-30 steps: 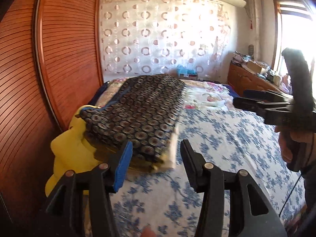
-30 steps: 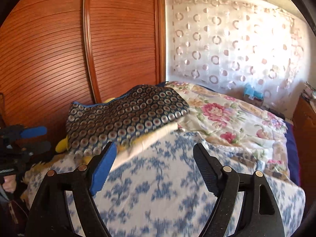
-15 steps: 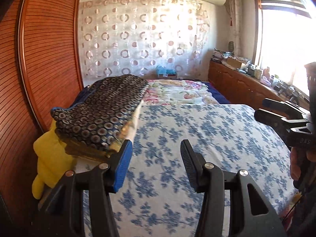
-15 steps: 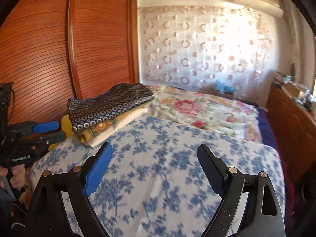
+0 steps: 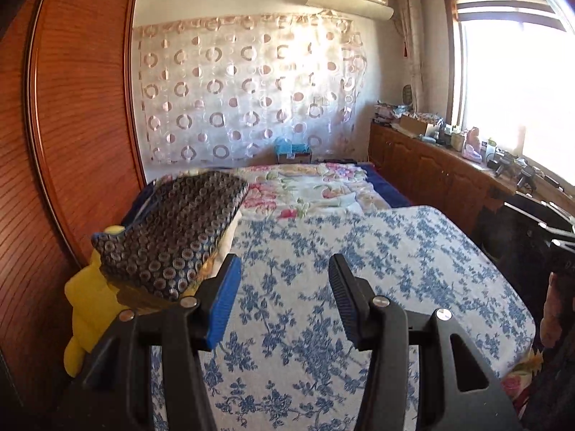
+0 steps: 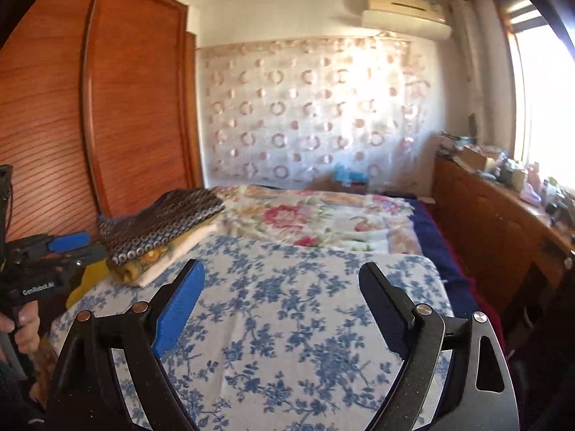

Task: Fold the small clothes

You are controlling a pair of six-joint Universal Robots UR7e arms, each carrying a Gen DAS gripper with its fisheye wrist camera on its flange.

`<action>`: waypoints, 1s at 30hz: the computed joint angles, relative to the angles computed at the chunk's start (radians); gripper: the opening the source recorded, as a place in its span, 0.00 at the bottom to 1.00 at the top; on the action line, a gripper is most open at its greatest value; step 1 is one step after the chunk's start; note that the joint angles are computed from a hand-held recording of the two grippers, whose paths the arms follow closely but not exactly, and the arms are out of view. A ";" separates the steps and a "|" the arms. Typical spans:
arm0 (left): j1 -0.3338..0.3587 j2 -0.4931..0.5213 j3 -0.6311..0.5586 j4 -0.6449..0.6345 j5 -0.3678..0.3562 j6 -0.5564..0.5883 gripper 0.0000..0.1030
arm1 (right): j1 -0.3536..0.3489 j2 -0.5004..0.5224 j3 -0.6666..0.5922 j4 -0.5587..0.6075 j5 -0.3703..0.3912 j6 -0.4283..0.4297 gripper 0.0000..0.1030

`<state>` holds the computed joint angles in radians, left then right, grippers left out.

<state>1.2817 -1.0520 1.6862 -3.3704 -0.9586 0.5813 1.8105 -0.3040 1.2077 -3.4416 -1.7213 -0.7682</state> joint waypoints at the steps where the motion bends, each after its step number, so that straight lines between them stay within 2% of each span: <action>1: -0.003 -0.001 -0.001 -0.004 0.000 0.003 0.49 | -0.001 -0.007 0.010 -0.011 0.004 0.004 0.87; 30: -0.018 -0.002 0.007 -0.043 0.011 0.014 0.49 | -0.001 -0.017 0.034 -0.057 -0.027 0.024 0.87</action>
